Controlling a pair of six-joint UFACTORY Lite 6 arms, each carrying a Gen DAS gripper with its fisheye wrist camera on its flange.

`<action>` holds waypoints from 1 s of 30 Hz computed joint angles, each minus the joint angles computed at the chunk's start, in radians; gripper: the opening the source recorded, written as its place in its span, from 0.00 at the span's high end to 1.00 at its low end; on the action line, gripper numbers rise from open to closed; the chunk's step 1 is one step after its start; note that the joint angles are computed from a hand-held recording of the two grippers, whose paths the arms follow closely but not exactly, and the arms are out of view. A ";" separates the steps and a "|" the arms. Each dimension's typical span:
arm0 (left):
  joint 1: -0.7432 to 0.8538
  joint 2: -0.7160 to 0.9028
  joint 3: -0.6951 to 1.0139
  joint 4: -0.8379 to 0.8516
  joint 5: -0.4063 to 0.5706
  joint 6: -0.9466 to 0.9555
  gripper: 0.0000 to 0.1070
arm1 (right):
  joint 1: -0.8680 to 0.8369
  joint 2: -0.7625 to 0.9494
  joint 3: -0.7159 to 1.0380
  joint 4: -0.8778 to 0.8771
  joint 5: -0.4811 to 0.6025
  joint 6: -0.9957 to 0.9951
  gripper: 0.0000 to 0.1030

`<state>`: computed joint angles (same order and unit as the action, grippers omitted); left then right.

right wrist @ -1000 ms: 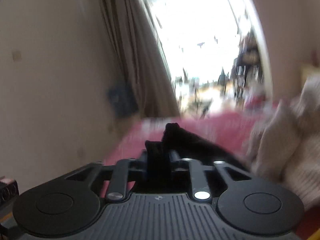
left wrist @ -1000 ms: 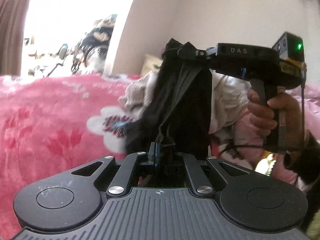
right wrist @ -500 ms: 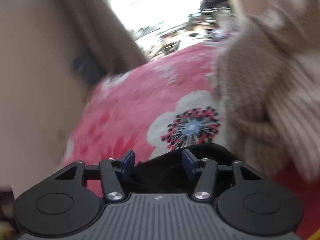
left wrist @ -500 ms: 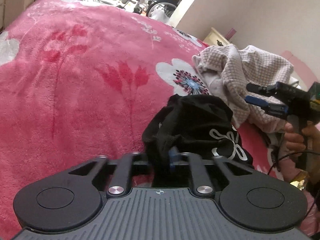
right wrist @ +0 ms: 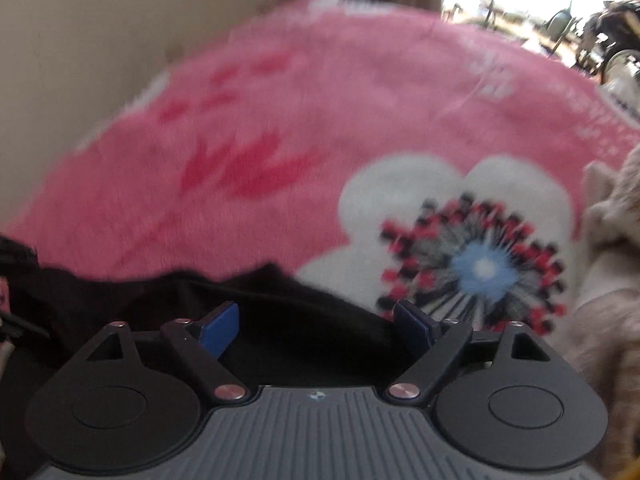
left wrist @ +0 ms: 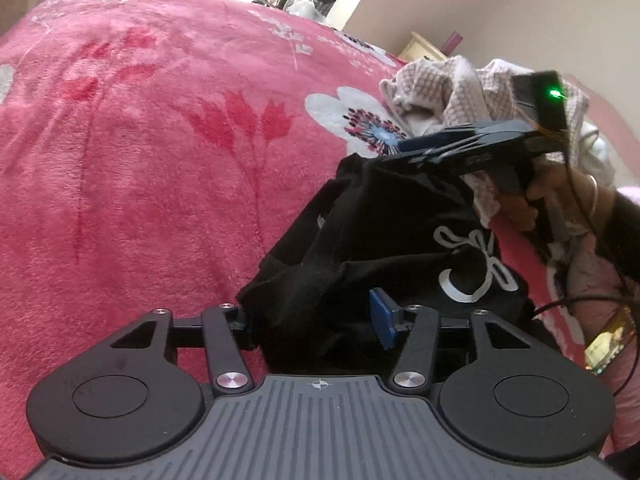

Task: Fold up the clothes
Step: 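Lift the black T-shirt high with both grippers and shake it out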

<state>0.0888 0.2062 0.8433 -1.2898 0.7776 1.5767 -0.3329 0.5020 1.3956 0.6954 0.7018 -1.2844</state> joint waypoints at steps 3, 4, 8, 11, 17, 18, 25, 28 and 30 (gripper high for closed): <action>-0.024 0.000 -0.024 -0.054 -0.032 0.074 0.52 | 0.035 -0.111 -0.160 0.004 -0.108 -0.081 0.21; -0.032 -0.004 -0.033 -0.072 -0.042 0.100 0.52 | 0.038 -0.145 -0.203 0.018 -0.126 -0.101 0.30; -0.063 -0.025 -0.067 -0.135 -0.082 0.173 0.68 | 0.037 -0.271 -0.316 0.037 -0.159 -0.096 0.93; -0.073 -0.060 -0.093 -0.176 -0.100 0.191 0.82 | 0.020 -0.422 -0.428 0.125 -0.206 -0.177 0.93; -0.062 -0.231 -0.170 -0.241 -0.113 0.194 0.94 | -0.096 -0.800 -0.573 0.295 -0.177 -0.252 0.93; -0.056 -0.270 -0.180 -0.245 -0.106 0.183 0.95 | -0.120 -0.864 -0.581 0.301 -0.154 -0.239 0.93; 0.020 -0.557 -0.137 -0.256 0.042 0.074 0.95 | -0.319 -1.151 -0.474 0.355 0.056 -0.146 0.93; 0.066 -0.631 -0.063 -0.271 0.113 0.023 0.95 | -0.485 -1.205 -0.366 0.462 0.218 -0.153 0.93; 0.103 -0.669 0.004 -0.268 0.159 -0.025 0.95 | -0.630 -1.210 -0.278 0.557 0.351 -0.157 0.93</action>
